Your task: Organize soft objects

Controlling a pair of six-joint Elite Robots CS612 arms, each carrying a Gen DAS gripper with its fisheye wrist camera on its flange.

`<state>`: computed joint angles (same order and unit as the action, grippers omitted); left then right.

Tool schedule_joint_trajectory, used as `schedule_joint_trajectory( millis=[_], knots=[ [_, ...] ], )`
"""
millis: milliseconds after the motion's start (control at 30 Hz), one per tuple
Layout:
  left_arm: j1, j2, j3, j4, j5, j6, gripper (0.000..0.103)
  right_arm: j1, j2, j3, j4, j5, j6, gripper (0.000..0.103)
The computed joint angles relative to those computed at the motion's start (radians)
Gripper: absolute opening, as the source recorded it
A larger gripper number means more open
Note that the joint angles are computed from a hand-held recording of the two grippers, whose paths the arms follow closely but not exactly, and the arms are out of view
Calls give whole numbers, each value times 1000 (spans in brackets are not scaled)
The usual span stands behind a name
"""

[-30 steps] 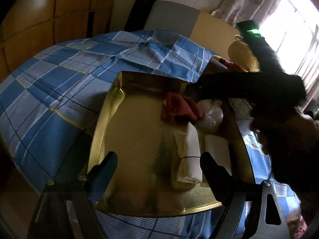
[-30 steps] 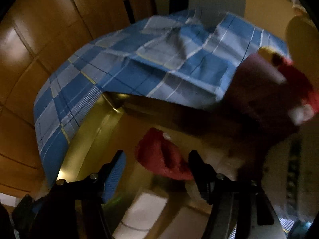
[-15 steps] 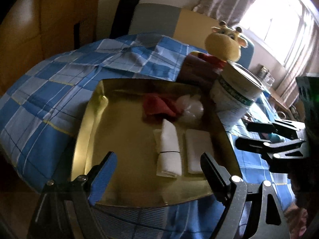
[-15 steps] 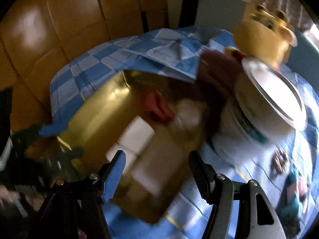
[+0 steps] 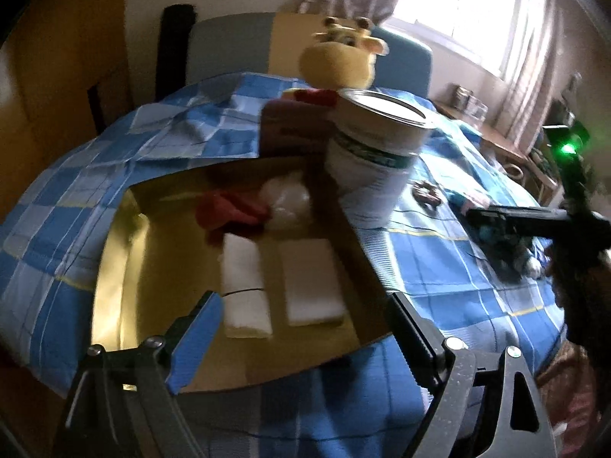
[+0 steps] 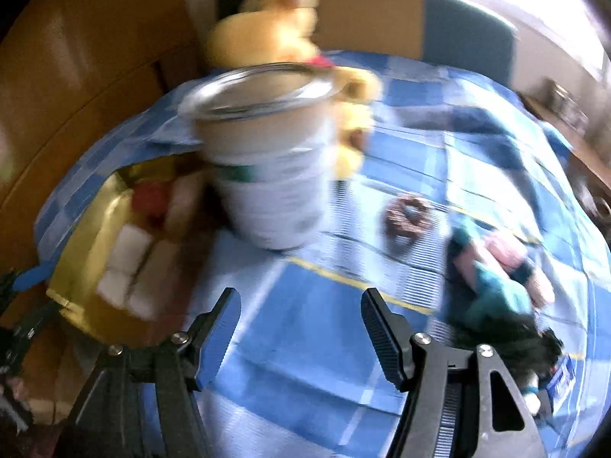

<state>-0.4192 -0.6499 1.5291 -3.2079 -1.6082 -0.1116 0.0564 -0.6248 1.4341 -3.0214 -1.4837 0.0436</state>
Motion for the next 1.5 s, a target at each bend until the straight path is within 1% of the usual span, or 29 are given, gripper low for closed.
schedule_joint_trajectory(
  millis=[67, 233, 300, 400, 467, 500, 567, 633, 767, 833, 967, 1033, 1100, 1200, 1267, 1300, 1333, 1400, 1433, 1467, 1500],
  knots=[
    [-9, 1, -5, 9, -3, 18, 88, -16, 1, 11, -19, -15, 50, 66],
    [-30, 6, -23, 40, -7, 66, 88, -61, 10, 42, -82, -80, 185, 66],
    [-38, 11, -36, 59, -11, 78, 88, -79, 14, 61, -122, -106, 263, 66],
    [-51, 21, -59, 86, -27, 98, 88, -110, 12, 82, -159, -81, 410, 66],
    [-59, 27, -72, 101, -38, 112, 88, -119, 11, 95, -198, -99, 479, 66],
    [-65, 32, -85, 113, -43, 124, 88, -123, 11, 98, -200, -102, 503, 66],
    [-72, 39, -102, 127, -49, 140, 88, -134, 7, 113, -217, -82, 562, 66],
    [-84, 51, -129, 147, -55, 164, 88, -138, 3, 124, -226, -84, 604, 66],
    [-101, 78, -186, 184, -68, 197, 88, -149, 4, 136, -245, -64, 656, 66],
    [-113, 100, -232, 219, -66, 208, 88, -153, 3, 143, -262, -51, 672, 66],
    [-131, 146, -325, 286, -70, 218, 87, -155, 0, 154, -283, -68, 711, 66],
    [-141, 174, -382, 319, -67, 214, 85, -162, 0, 164, -309, -64, 744, 66],
    [-149, 209, -453, 351, -80, 216, 76, -168, 0, 173, -328, -58, 775, 66],
    [-166, 266, -562, 395, -47, 223, 71, -177, 3, 182, -363, -32, 809, 66],
    [-173, 306, -639, 429, -18, 214, 71, -180, 5, 183, -378, -18, 813, 66],
    [-177, 335, -698, 461, 6, 200, 71, -181, 6, 183, -384, -10, 813, 67],
    [-178, 352, -731, 479, 16, 191, 71, -183, 7, 182, -385, 1, 813, 67],
    [-178, 403, -831, 529, 39, 171, 71, -186, 10, 179, -390, 24, 813, 67],
    [-180, 433, -890, 566, 60, 161, 72, -187, 11, 177, -390, 33, 813, 67],
    [-181, 448, -921, 591, 75, 153, 72, -188, 13, 176, -393, 42, 814, 67],
    [-181, 476, -976, 635, 86, 145, 72, -189, 14, 176, -397, 51, 814, 67]
  ],
)
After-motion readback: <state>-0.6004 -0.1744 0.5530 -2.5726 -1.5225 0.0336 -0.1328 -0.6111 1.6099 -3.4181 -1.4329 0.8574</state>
